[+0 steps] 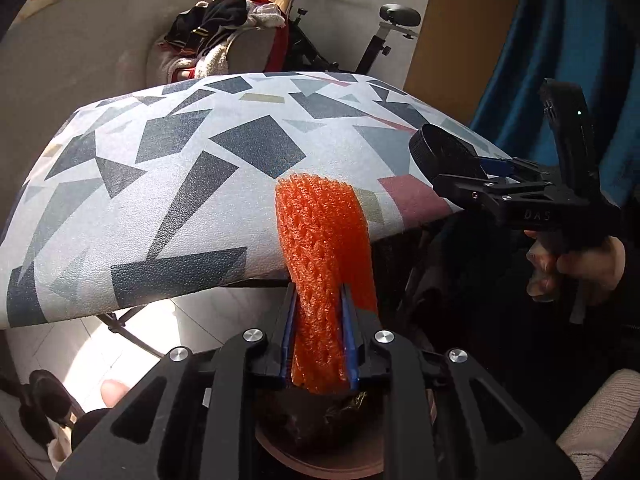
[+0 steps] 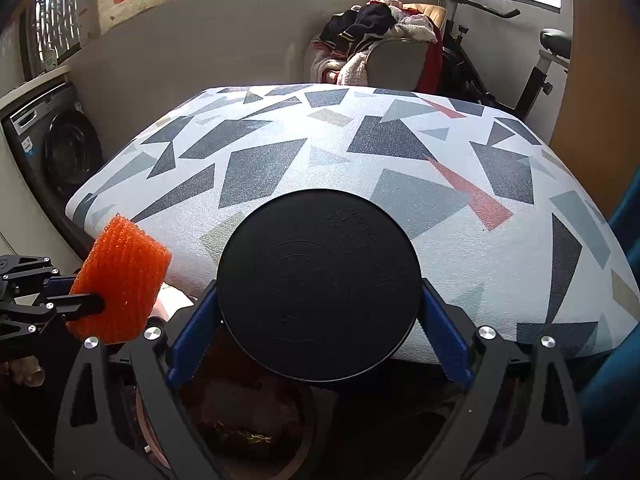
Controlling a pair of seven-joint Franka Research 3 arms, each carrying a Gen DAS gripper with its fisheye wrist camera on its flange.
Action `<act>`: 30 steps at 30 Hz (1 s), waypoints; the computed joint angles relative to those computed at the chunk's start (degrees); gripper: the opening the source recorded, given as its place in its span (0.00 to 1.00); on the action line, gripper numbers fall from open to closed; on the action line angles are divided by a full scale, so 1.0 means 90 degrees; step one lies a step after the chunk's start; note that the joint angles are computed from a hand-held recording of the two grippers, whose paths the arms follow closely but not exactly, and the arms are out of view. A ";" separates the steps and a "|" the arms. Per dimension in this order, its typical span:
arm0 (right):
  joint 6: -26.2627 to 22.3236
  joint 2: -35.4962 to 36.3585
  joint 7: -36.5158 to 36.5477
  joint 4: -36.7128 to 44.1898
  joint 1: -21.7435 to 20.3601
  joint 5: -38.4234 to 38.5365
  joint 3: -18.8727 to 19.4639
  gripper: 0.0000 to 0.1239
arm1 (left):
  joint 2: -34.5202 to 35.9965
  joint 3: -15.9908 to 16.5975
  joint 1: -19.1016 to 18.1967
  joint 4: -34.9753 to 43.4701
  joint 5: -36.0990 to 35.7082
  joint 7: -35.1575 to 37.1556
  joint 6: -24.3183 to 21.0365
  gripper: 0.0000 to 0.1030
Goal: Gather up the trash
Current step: 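Carry the orange net and black puck down to the bin and open both grippers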
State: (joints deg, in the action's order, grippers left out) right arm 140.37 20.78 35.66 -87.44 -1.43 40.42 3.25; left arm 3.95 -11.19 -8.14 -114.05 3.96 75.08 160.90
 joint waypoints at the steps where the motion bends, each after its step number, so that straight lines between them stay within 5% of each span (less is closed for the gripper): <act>1: 0.0001 -0.0022 -0.0022 -0.0045 0.0000 0.0007 0.0009 0.74 | -0.0009 -0.0003 -0.0002 -0.0012 0.0012 0.0012 0.0023 0.21; 8: -0.0025 -0.0210 -0.0230 -0.0386 0.0049 0.0101 0.0032 0.74 | -0.0175 0.0107 -0.0056 -0.0226 0.0840 -0.0782 0.0368 0.61; 12: -0.0057 -0.0330 -0.0372 -0.0595 0.0103 0.0114 0.0016 0.74 | -0.0328 0.0243 -0.0037 -0.0325 0.2354 -0.2324 0.0503 0.78; 19: -0.0374 -0.0511 -0.0616 -0.0886 0.0215 0.0016 -0.0018 0.74 | -0.0502 0.0241 0.0175 -0.0370 0.3713 -0.4067 0.0311 0.88; 30: -0.1071 -0.0690 -0.1140 -0.1146 0.0465 -0.0462 -0.0098 0.74 | -0.0518 0.0195 0.0229 -0.0350 0.3767 -0.4305 0.0032 0.90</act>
